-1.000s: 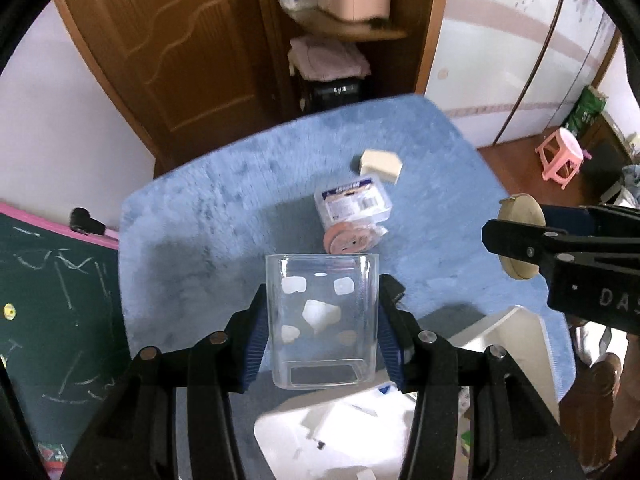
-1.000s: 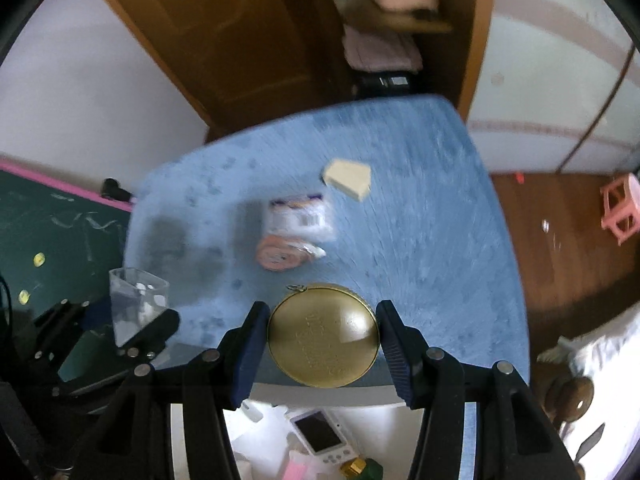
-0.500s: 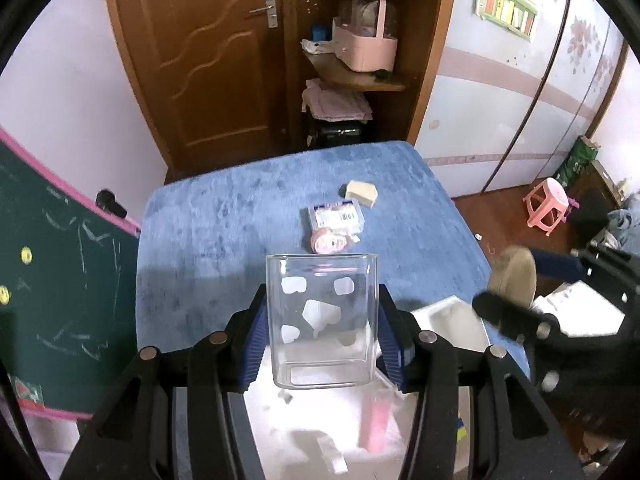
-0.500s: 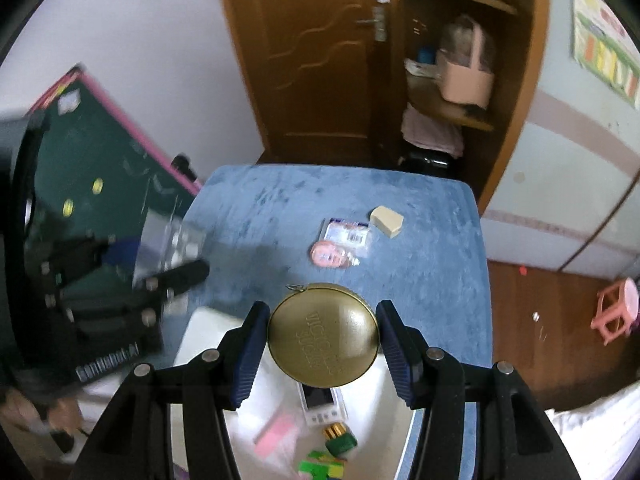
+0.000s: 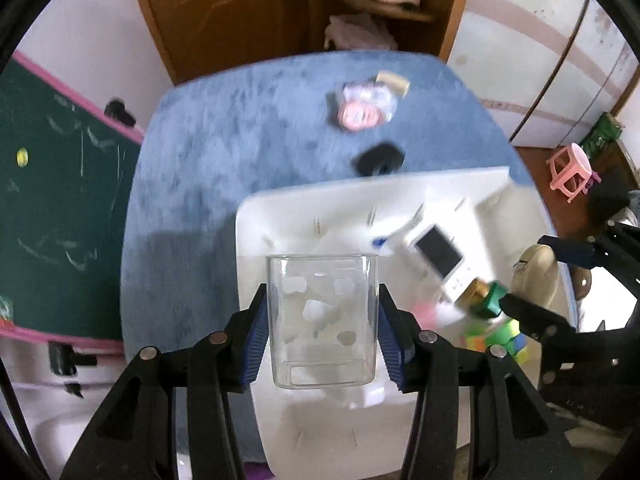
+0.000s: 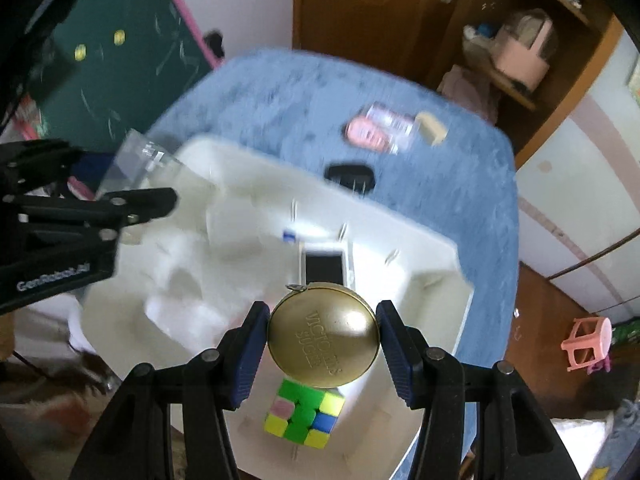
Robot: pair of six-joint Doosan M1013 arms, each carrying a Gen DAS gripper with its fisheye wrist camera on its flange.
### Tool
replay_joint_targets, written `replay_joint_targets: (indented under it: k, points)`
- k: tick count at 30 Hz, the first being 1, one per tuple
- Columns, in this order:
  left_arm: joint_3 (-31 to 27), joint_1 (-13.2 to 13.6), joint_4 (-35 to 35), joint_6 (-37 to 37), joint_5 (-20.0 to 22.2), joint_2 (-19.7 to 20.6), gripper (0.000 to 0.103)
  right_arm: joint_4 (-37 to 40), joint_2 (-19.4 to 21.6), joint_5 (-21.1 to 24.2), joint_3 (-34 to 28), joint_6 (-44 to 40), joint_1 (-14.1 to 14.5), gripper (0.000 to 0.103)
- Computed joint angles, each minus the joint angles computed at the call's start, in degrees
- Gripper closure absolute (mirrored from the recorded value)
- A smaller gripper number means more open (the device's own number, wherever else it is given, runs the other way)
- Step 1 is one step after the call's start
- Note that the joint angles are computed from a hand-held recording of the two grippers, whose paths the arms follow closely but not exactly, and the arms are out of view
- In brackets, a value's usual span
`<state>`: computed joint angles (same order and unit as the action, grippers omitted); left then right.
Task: Organize rigid objects
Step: 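Place the clear case in the tray with the left tool while the right tool places the gold compact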
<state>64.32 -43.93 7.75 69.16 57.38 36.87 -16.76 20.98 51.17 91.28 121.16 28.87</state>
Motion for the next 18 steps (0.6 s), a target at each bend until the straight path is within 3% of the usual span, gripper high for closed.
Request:
replay_joint_targets:
  k: [5, 9, 13, 18]
  points:
    - [1.8, 0.0, -1.6, -1.3, -0.8, 0.0, 0.050, 4.4, 1.4, 2.4, 0.2, -4.1, -0.1, 0.047]
    - [1.6, -0.5, -2.0, -0.7, 1.0, 0.6, 0.049, 4.8, 2.1, 4.5, 0.1, -5.3, 0.1, 0.046]
    - [1.7, -0.5, -4.7, 0.1, 2.3, 1.0, 0.042, 2.3, 1.1, 3.7, 1.1, -3.6, 0.6, 0.038]
    - [1.7, -0.7, -6.7, 1.6, 1.0, 0.9, 0.034, 0.4, -0.1, 2.5, 2.4, -0.7, 0.4, 0.038]
